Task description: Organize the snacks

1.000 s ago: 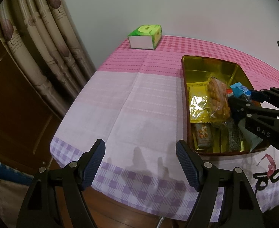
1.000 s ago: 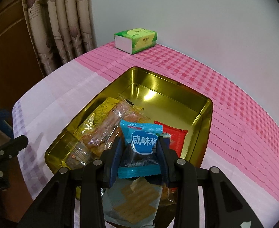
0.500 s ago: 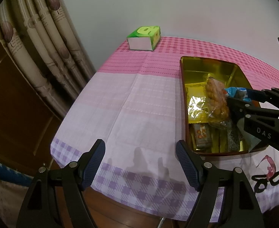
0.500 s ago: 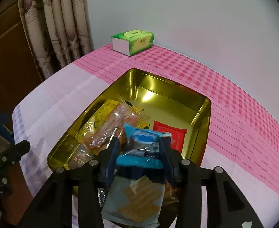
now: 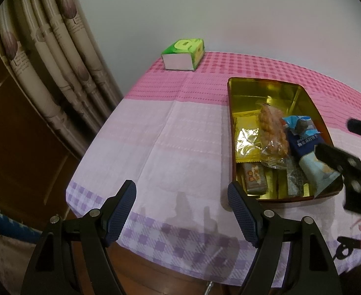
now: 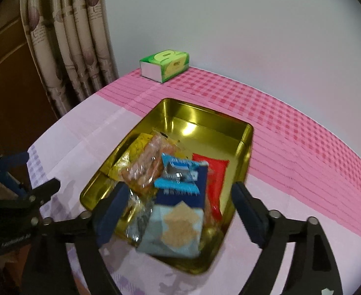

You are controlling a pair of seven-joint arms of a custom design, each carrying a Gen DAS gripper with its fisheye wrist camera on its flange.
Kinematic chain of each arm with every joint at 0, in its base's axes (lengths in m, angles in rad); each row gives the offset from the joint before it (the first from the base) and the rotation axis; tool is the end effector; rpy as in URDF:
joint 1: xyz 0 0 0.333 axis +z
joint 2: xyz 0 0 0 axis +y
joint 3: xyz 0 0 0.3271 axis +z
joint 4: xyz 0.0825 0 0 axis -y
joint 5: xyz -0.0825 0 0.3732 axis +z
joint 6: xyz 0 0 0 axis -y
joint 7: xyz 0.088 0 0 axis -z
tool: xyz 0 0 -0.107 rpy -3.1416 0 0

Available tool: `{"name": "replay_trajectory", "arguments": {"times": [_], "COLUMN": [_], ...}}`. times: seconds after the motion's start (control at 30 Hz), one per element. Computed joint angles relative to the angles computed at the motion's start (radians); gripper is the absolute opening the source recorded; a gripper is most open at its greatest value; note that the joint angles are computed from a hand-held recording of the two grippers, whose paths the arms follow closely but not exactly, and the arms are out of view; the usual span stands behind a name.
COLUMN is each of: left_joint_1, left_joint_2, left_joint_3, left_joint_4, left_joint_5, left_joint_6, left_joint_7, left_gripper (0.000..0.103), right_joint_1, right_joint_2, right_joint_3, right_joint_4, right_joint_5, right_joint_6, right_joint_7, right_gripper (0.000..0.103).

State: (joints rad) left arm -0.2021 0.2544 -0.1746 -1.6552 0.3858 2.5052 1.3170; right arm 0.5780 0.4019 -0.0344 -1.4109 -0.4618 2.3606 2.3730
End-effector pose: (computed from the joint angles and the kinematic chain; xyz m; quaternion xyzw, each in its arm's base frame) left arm 0.6300 -0.2382 0.5453 -0.5449 0.7745 -0.1991 0.2522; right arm 0.6142 0.3702 0.5484 -0.6626 0.6707 -0.2332 0.2382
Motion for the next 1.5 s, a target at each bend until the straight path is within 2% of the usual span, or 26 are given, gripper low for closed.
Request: {"name": "replay_trajectory", "arguments": {"times": [0.2, 0.53, 0.83, 1.5], "left_joint_1": [-0.004, -0.01, -0.015, -0.018], "left_joint_2": [-0.007, -0.016, -0.021, -0.02], "left_joint_3": [-0.003, -0.008, -0.01, -0.011], "left_joint_4": [-0.007, -0.016, -0.024, -0.025], "left_joint_5": [0.0, -0.003, 0.001, 0.005], "left_joint_6": [0.004, 0.011, 0.013, 0.014], "left_joint_7": [-0.001, -0.004, 0.002, 0.01], "left_gripper": [0.077, 0.077, 0.077, 0.077], "right_joint_1": [0.008, -0.013, -0.008, -0.008], "right_joint_2": [-0.079, -0.121, -0.115, -0.109], "right_joint_3": [0.013, 0.059, 0.066, 0.068], "right_joint_4": [-0.098, -0.17, -0.16, -0.158], "right_joint_5": [-0.022, -0.009, -0.034, -0.005], "right_joint_6": [-0.034, -0.069, -0.097, -0.091], "right_joint_7": [0.083, 0.117, 0.119, 0.093], "right_gripper": [0.101, 0.102, 0.102, 0.102]}}
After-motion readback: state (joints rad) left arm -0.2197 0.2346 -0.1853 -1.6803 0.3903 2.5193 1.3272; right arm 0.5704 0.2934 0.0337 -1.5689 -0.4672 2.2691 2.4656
